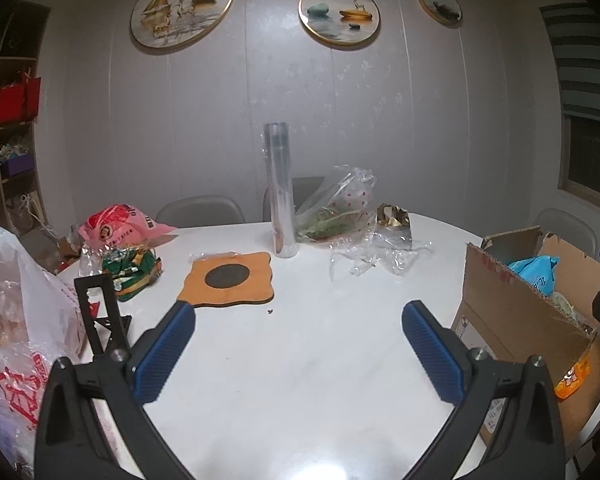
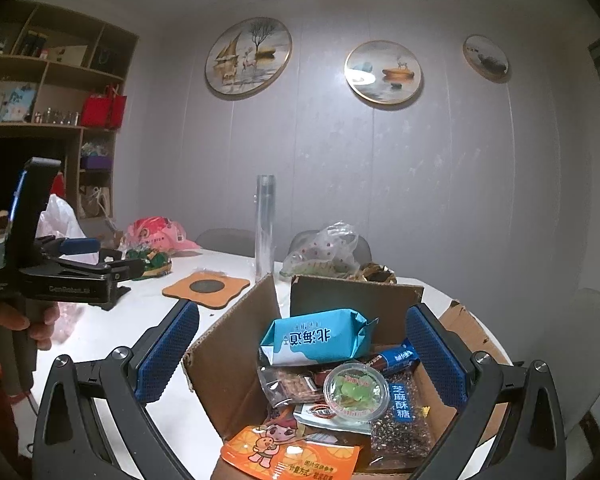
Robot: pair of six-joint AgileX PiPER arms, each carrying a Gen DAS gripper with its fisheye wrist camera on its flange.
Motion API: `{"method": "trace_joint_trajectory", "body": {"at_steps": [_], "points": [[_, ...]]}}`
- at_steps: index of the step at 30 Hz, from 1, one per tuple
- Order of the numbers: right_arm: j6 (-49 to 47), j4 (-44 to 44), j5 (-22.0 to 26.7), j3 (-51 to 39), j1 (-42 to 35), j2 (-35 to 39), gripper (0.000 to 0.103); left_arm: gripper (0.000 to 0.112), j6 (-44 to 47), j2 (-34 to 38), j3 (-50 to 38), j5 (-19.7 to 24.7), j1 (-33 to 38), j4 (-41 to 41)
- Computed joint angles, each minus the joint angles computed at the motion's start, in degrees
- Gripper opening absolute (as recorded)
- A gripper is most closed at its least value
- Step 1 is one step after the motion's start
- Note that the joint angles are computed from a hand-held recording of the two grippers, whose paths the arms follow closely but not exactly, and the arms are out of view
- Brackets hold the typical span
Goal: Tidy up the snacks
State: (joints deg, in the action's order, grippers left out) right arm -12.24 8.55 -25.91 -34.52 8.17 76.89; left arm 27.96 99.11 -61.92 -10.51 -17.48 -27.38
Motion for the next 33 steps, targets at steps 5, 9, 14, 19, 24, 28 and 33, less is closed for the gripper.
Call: {"method": "trace_joint_trajectory", "body": {"at_steps": [5,9,14,19,24,28,33], "points": [[2.94,-3.08,-0.03,-0.06,-0.86,0.71,0.103,0.102,1.96,0.21,-0.13,-0.22,-0.48,-1.98],[5.86,-6.05,0.21,-0.15,-1.91,0.77,0.103,0.102,-0.29,-0.21,0.22,-0.26,-0.40,0.14],[6.53,-6.84,0.16,0.09,-2.02,0.50,0.103,0.102,-2.21,-0.81,0.89,-0.50,-0.50,2.17],[5.41,-5.71,-0.04,0.20,-1.44,0.51,0.103,0.102,0.15,-0.98,1.09,-0.81,-0.92,-0.32],[7.11,-7.10,0.04,0.37,-1.61,0.31,0.103,0.102,-0.31,-1.15,1.11,-0.97,-0.96,-0.11],[6.98,-6.98,-0.14,0.60,-1.57,0.09,0.103,0.102,-0.07,-1.35,1.26,-1.50,-1.16,-0.38],[7.72,-7.75,-0.14,0.59,-1.85,0.10,0.103,0.102,0.66,-1.50,1.41,-2.11,-1.30,-1.20]]}}
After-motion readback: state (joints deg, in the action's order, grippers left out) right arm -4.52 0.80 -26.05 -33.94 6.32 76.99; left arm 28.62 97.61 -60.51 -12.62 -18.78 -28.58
